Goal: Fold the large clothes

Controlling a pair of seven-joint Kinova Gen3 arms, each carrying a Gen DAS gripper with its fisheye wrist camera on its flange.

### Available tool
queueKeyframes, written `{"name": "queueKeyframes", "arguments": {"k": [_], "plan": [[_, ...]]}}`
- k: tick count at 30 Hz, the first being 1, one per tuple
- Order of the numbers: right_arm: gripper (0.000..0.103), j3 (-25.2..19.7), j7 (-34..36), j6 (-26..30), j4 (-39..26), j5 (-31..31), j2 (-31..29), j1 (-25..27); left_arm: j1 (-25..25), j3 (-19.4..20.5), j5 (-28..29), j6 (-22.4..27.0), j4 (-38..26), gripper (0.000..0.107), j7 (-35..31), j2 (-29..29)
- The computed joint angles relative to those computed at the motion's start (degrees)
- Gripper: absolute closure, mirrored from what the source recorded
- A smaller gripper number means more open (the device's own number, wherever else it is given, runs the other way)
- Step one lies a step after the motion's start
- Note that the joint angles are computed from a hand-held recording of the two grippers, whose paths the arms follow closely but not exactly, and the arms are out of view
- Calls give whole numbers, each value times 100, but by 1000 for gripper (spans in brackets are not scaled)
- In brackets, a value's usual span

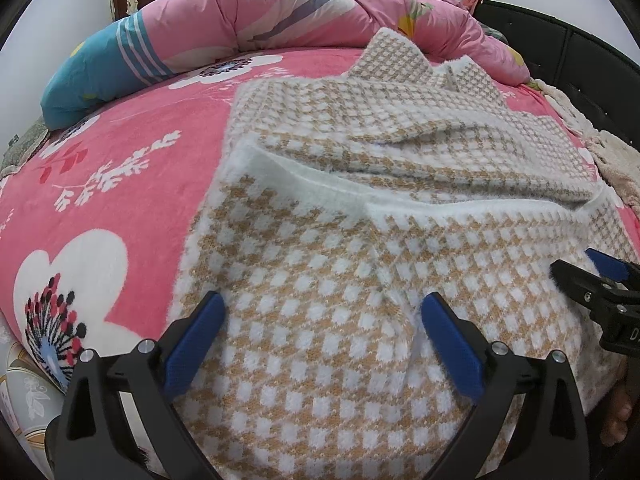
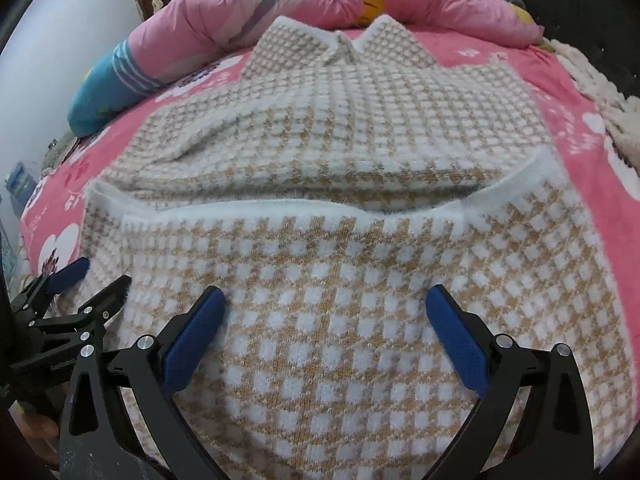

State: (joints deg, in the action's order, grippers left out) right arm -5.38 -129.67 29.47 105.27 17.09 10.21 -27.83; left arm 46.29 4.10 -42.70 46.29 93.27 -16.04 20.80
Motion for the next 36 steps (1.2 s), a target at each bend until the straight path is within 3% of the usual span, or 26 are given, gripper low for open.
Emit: {"name": "queueKeyframes", "arguments": {"k": [17,28,36], "plan": [[7,-153,770,145,-58,-871,-58,332,23,2,50,165,-135,10,-100,80],[7,-131,945,481,-357,-1086,100,377,54,2,41,255,-178,10,-133,112],[7,-25,507,367,-269,-750,91,151,61,-4,14,177,-131,10,-122,88]]}}
